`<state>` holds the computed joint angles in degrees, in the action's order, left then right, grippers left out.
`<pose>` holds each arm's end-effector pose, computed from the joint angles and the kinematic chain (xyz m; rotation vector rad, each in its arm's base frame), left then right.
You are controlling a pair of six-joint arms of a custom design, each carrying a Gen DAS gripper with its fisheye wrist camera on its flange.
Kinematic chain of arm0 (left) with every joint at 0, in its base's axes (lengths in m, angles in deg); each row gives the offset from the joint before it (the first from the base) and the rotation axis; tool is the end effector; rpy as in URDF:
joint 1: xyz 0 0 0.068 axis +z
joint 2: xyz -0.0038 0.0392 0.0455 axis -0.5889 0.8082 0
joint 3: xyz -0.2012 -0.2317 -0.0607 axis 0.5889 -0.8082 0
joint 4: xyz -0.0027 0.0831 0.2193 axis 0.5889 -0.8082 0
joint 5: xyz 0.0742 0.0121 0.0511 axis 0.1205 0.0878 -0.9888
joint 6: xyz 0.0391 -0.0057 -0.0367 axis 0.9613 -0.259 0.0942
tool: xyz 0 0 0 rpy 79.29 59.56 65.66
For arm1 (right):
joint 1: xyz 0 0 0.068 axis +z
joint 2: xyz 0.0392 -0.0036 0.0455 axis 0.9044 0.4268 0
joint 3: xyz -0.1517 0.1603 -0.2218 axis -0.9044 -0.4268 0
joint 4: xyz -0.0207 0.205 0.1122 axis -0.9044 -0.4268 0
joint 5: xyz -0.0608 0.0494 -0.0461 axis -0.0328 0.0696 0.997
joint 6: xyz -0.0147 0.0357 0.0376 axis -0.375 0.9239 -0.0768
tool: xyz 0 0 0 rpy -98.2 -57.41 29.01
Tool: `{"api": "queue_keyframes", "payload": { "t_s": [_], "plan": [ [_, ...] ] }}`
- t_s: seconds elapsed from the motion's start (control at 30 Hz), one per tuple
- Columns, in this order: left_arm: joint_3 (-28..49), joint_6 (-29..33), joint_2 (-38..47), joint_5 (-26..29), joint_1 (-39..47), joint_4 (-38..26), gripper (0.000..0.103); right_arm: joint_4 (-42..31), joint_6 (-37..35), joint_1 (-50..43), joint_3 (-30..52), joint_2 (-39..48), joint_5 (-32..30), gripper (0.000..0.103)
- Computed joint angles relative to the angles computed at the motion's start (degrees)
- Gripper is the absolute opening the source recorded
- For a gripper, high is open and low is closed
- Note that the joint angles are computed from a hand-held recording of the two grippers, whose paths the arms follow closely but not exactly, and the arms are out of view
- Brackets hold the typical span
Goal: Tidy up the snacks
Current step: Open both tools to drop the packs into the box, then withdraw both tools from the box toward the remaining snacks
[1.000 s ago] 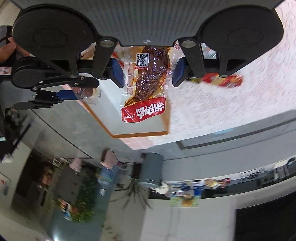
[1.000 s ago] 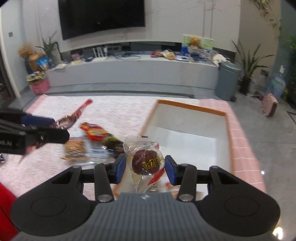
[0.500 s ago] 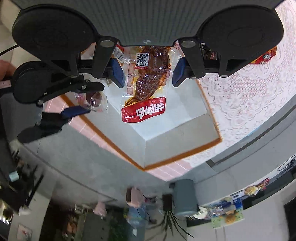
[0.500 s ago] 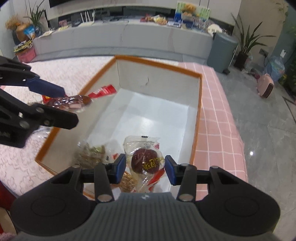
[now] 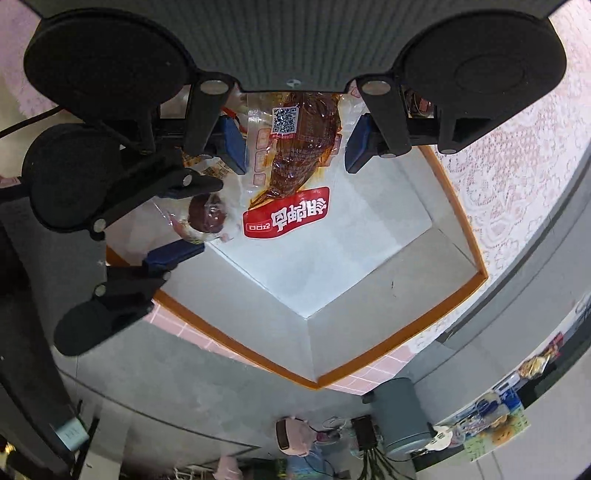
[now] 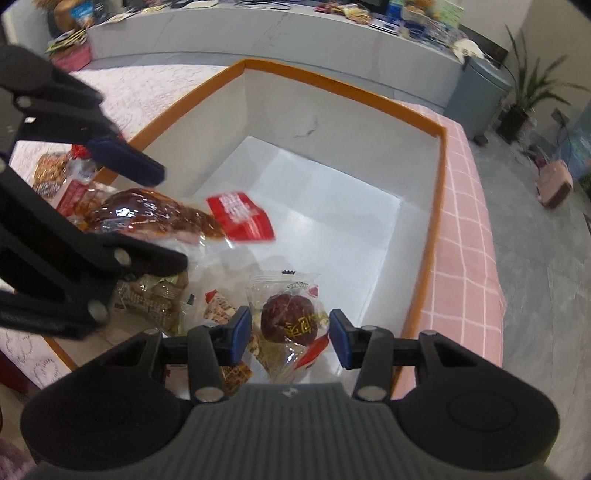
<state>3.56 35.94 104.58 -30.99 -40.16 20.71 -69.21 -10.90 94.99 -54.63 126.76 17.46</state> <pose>0.2750 -0.0318 0.2284 1.4789 2.2524 -0.2171 0.1799 0.0947 0.1982 -0.1290 2.6587 -0.0544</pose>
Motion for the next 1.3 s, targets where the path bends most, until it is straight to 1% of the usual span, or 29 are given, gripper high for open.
{"api": "queue_keyframes", "payload": {
  "t_s": [0.1, 0.2, 0.23, 0.33, 0.4, 0.43, 0.53, 0.57, 0.63, 0.77, 0.87, 0.93, 1.07, 1.17, 1.23, 1.3],
  "plan": [
    [-1.26, 0.71, -0.84, -0.27, -0.22, 1.36, 0.068, 0.06, -0.90, 1.03, 0.50, 1.59, 1.38, 0.046],
    [-0.56, 0.84, -0.61, 0.25, 0.36, 0.09, 0.071, -0.72, -1.04, 1.69, 0.80, 1.56, 1.47, 0.046],
    [-0.42, 1.07, -0.67, 0.60, 0.68, -0.28, 0.072, -1.24, -1.05, 1.68, 1.01, 1.46, 1.01, 0.050],
    [-0.62, 1.92, -1.59, 1.66, 1.41, -0.78, 0.072, -3.00, -0.64, 1.79, 2.04, 1.57, 0.81, 0.053],
    [-0.28, 2.56, -2.24, 2.85, 1.98, -1.60, 0.073, -4.82, -0.10, 2.35, 3.02, 1.63, 1.23, 0.054],
    [0.04, 2.93, -2.77, 3.56, 2.45, -2.49, 0.074, -5.89, 0.34, 2.78, 3.59, 1.70, 1.58, 0.057],
    [0.95, 3.95, -4.46, 5.65, 4.11, -4.80, 0.074, -9.50, 1.77, 4.34, 5.43, 1.35, 2.70, 0.060],
    [1.24, 4.29, -4.94, 6.38, 4.77, -5.45, 0.074, -11.18, 2.48, 5.12, 6.23, 1.09, 3.16, 0.062],
    [1.92, 4.75, -5.81, 7.73, 6.10, -7.03, 0.074, -14.11, 3.59, 6.55, 7.60, 0.47, 4.25, 0.069],
    [3.73, 5.45, -7.12, 10.64, 10.06, -10.79, 0.075, -19.97, 7.22, 10.60, 10.03, -1.89, 7.02, 0.070],
    [5.14, 6.35, -7.66, 13.22, 13.90, -12.96, 0.074, -24.01, 12.41, 14.64, 11.87, -3.68, 9.77, 0.070],
    [5.08, 7.08, -9.00, 15.55, 17.02, -13.21, 0.075, -25.72, 16.59, 17.71, 12.77, -4.50, 12.00, 0.070],
    [4.65, 9.83, -11.58, 20.32, 23.69, -13.89, 0.074, -27.34, 28.03, 25.41, 14.00, -4.77, 17.23, 0.070],
    [5.09, 13.26, -12.34, 23.87, 29.10, -16.02, 0.074, -26.34, 36.64, 31.62, 14.41, -3.66, 21.83, 0.070],
    [4.82, 16.13, -12.81, 25.99, 32.93, -16.65, 0.074, -27.11, 42.97, 35.97, 15.63, -1.00, 25.50, 0.070],
    [4.14, 18.61, -13.25, 27.92, 36.43, -16.61, 0.074, -27.52, 47.77, 39.59, 17.12, 2.48, 29.44, 0.070]
  ]
}}
